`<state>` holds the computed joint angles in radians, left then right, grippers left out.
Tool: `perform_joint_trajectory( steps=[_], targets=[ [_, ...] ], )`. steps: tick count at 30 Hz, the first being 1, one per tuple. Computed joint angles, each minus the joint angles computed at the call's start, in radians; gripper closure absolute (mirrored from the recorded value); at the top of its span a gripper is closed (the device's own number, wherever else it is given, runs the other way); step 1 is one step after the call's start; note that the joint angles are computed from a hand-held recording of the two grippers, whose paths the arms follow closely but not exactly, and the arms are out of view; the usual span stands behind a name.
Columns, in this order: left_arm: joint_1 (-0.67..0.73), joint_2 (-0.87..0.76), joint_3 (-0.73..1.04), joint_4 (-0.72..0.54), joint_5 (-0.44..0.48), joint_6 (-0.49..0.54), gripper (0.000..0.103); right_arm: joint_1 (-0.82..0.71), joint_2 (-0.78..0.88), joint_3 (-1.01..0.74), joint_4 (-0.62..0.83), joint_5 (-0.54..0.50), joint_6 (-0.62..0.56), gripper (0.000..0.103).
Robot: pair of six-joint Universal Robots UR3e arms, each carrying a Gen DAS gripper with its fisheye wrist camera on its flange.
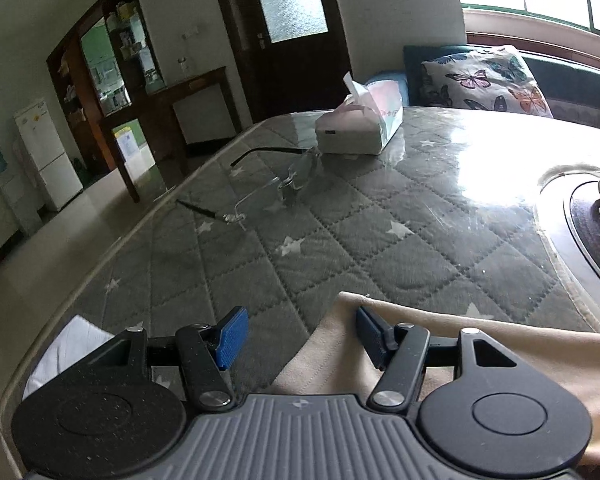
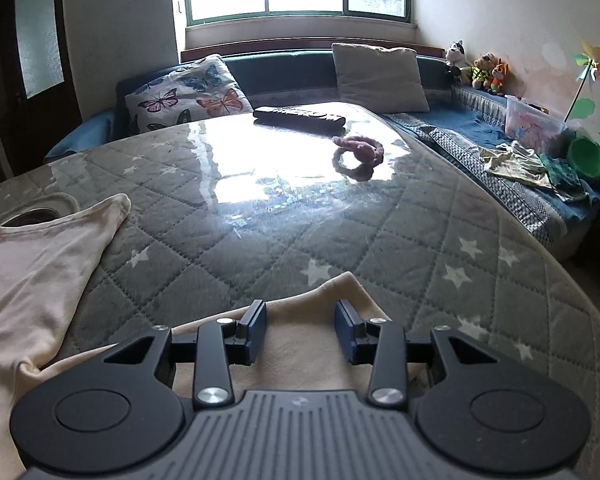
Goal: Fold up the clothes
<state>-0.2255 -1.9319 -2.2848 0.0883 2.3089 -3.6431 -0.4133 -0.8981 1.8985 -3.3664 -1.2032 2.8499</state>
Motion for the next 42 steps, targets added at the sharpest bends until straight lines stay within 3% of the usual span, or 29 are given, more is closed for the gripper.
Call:
perform_joint_trajectory(
  steps=[7, 13, 18, 29, 40, 42],
  targets=[
    [0.027, 0.001, -0.021, 0.05, -0.022, 0.04, 0.033, 0.003, 0.008, -0.039, 0.04, 0.006, -0.024, 0.063],
    [-0.009, 0.059, -0.034, 0.019, -0.032, 0.017, 0.034, -0.008, -0.059, 0.027, 0.048, 0.034, -0.071, 0.063],
    [-0.056, 0.052, 0.054, -0.009, -0.07, 0.038, 0.034, 0.008, -0.099, 0.026, 0.095, 0.075, -0.084, 0.063],
    [-0.121, -0.22, 0.553, -0.124, -0.309, 0.177, 0.038, 0.155, -0.035, -0.196, 0.301, 0.115, -0.084, 0.067],
    [-0.091, -0.543, 1.117, -0.384, -0.413, 0.244, 0.039, 0.276, 0.122, -0.503, 0.458, 0.102, -0.048, 0.076],
    [-0.077, -0.583, 1.182, -0.414, -0.433, 0.246, 0.047, 0.284, 0.157, -0.57, 0.493, 0.097, -0.034, 0.078]
  ],
)
